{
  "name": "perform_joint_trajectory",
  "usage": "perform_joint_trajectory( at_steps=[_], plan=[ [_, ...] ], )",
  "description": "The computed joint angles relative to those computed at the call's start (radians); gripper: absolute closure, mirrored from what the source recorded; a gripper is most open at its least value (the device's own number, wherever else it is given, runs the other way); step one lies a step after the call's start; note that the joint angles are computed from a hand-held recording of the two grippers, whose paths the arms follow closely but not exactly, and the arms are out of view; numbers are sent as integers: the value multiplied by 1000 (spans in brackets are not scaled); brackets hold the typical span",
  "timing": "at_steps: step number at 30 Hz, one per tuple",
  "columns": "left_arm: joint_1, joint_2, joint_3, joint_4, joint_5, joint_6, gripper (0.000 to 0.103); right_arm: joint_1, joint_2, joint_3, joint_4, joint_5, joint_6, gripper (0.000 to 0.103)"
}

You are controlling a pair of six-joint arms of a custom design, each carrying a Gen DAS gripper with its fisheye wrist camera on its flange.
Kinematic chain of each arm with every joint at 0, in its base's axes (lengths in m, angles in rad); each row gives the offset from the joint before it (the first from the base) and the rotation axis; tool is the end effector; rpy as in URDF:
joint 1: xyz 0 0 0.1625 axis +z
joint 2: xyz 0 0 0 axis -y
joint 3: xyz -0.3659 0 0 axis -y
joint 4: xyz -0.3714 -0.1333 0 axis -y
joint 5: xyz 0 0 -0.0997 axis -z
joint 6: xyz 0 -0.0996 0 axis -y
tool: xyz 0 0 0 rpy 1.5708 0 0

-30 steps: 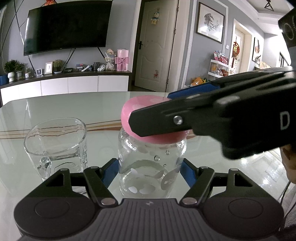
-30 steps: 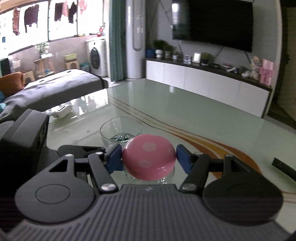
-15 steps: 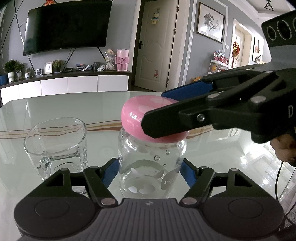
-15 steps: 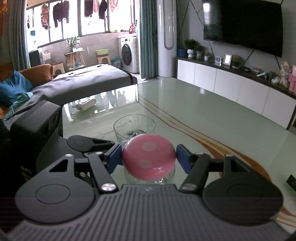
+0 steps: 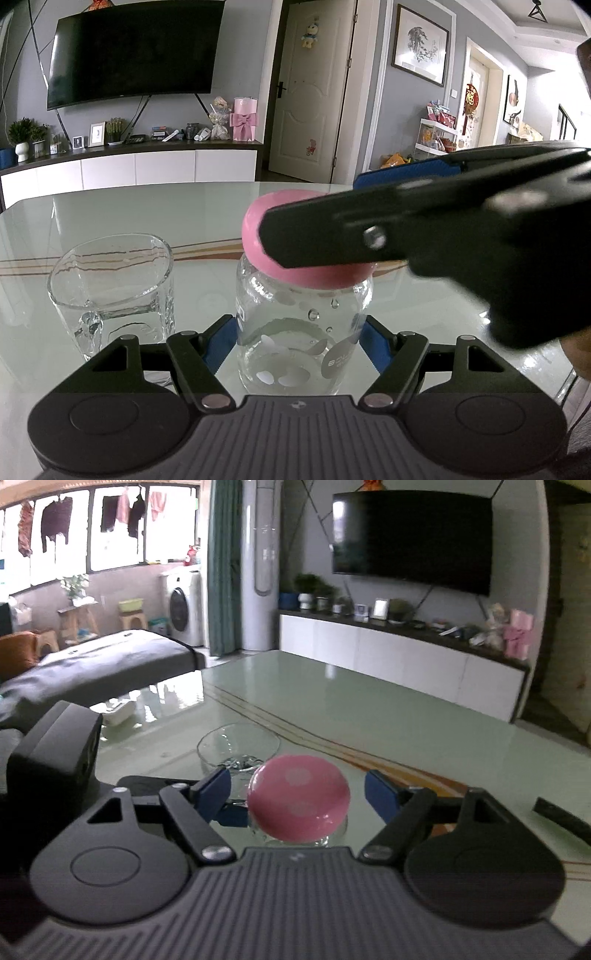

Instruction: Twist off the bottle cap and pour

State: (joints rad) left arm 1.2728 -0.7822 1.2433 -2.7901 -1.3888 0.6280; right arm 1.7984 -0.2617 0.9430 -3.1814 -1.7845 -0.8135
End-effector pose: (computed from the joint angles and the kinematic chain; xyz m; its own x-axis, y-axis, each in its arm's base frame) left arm -0.0702 -0.7441 0.2526 -0.6651 0.5452 -0.5103 0.7463 0.4619 -0.4792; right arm 0.2852 -0.7342 0.0449 -0.5822 -0.4614 0.6694 -0.8125 0.3605 -0.4582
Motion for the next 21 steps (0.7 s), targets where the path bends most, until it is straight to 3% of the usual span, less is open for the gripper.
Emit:
perform_joint_trajectory(
  at_steps=[4, 9, 14, 21],
  plan=[
    [-1, 0, 1, 0, 0, -1, 28, 15, 44, -49, -14, -65, -4, 30],
    [-1, 0, -1, 1, 0, -2, 28, 18, 66, -78, -2, -88, -27, 38],
    [-1, -1, 2, 0, 0, -3, 28, 8, 54, -73, 30, -55, -39, 38],
    [-2, -1, -1, 3, 1, -4, 28, -36, -13, -31, 131, 82, -64, 38]
  ],
)
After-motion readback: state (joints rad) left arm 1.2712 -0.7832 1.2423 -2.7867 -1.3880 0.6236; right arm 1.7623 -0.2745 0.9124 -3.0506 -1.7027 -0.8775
